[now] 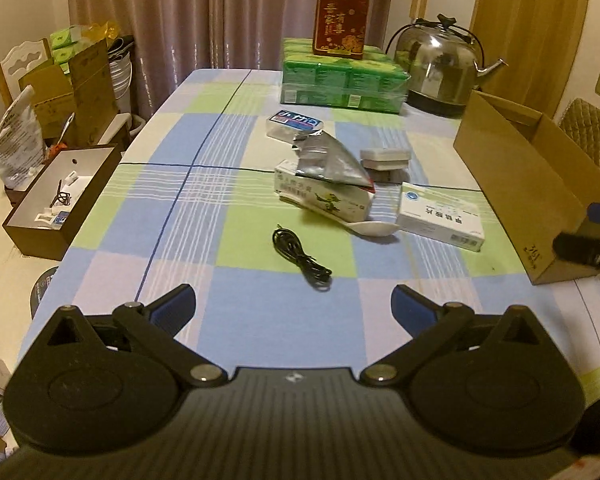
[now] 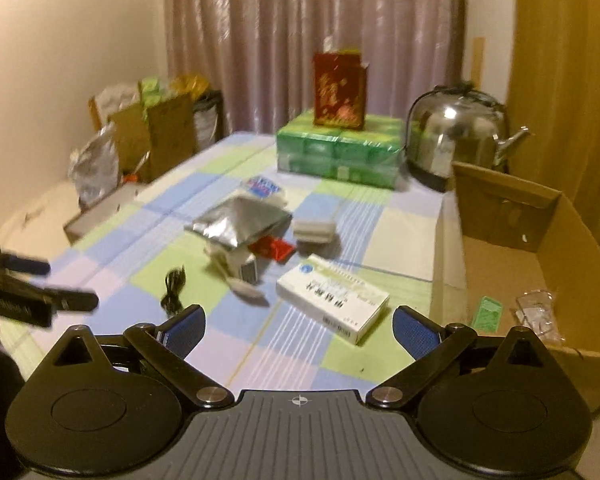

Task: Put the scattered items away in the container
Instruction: 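Move both grippers back over the table toward the remaining items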

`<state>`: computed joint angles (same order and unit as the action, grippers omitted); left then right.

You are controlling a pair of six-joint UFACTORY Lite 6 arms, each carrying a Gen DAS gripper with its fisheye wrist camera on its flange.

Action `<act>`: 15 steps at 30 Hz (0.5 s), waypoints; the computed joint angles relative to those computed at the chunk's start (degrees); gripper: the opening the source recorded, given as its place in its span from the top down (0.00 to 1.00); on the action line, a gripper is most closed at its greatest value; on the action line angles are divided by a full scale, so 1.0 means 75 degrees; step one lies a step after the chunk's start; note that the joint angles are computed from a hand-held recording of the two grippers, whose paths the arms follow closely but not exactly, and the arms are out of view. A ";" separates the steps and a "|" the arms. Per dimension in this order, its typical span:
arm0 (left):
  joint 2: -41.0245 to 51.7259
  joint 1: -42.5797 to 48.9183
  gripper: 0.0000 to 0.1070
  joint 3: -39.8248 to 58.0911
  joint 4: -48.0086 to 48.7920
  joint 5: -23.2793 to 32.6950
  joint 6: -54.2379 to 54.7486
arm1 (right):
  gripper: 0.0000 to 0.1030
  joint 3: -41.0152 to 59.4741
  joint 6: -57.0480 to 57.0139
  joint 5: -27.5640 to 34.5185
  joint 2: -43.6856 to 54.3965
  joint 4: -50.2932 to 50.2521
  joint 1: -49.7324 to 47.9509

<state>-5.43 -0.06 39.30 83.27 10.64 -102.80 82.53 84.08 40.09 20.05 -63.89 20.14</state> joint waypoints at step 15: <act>0.2550 0.0699 0.05 0.1950 0.4418 -0.1053 -0.2714 | 0.05 0.4495 -0.8116 0.0362 0.3054 0.4428 -0.1876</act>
